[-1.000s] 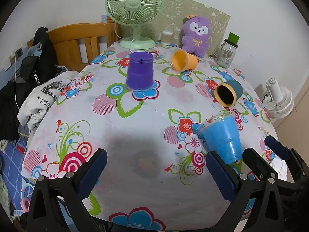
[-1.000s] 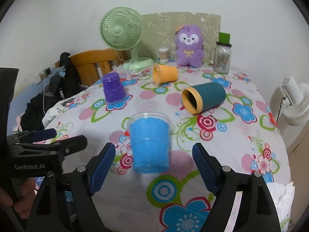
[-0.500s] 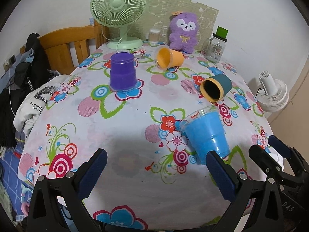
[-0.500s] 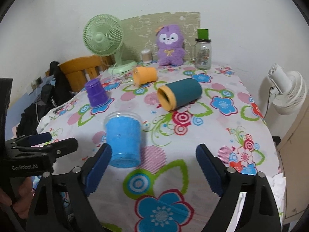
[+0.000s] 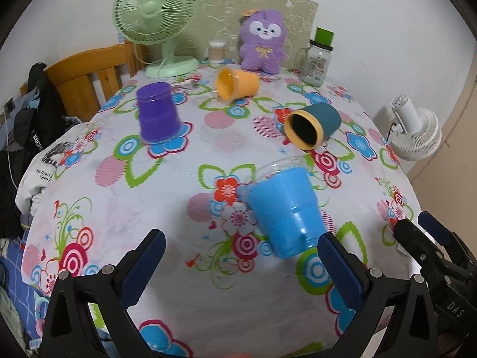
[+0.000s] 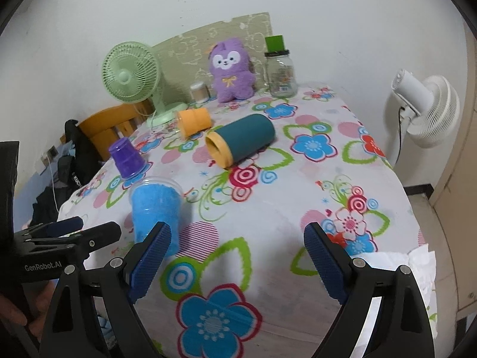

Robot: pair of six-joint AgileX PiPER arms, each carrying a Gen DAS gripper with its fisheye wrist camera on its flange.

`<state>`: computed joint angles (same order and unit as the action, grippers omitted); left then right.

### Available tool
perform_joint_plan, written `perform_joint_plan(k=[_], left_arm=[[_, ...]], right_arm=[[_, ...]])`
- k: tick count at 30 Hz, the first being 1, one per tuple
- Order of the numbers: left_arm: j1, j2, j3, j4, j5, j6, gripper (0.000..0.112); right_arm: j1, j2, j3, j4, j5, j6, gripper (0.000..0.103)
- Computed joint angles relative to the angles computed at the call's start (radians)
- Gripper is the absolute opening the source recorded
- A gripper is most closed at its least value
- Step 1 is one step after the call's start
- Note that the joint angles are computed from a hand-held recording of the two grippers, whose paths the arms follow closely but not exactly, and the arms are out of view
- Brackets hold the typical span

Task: Flip cup upside down
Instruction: 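Close the left tool on the blue cup while the right tool releases it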

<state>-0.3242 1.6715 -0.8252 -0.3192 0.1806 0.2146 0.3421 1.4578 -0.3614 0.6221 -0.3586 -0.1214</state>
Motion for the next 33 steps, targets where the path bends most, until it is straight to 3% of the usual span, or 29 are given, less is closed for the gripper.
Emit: perform_joint_plan(k=[8, 15, 23, 33], left_arm=[[-0.069, 0.046, -0.060, 0.219, 0.014, -0.245, 0.103], [-0.110, 0.103, -0.125, 0.300, 0.046, -0.346, 0.103], [-0.142, 0.159, -0.175, 0.380, 0.064, -0.432, 0.103], [-0.144, 0.215, -0.225, 0.401, 0.086, -0.459, 0.103]], right_arm=[[-0.119, -0.008, 0.050, -0.283, -0.007, 0.243, 0.092], [-0.219, 0.015, 0.073, -0.518, -0.024, 0.432, 0.092], [-0.302, 0.059, 0.074, -0.696, -0.051, 0.576, 0.092], [-0.340, 0.095, 0.056, -0.773, -0.057, 0.628, 0.092]])
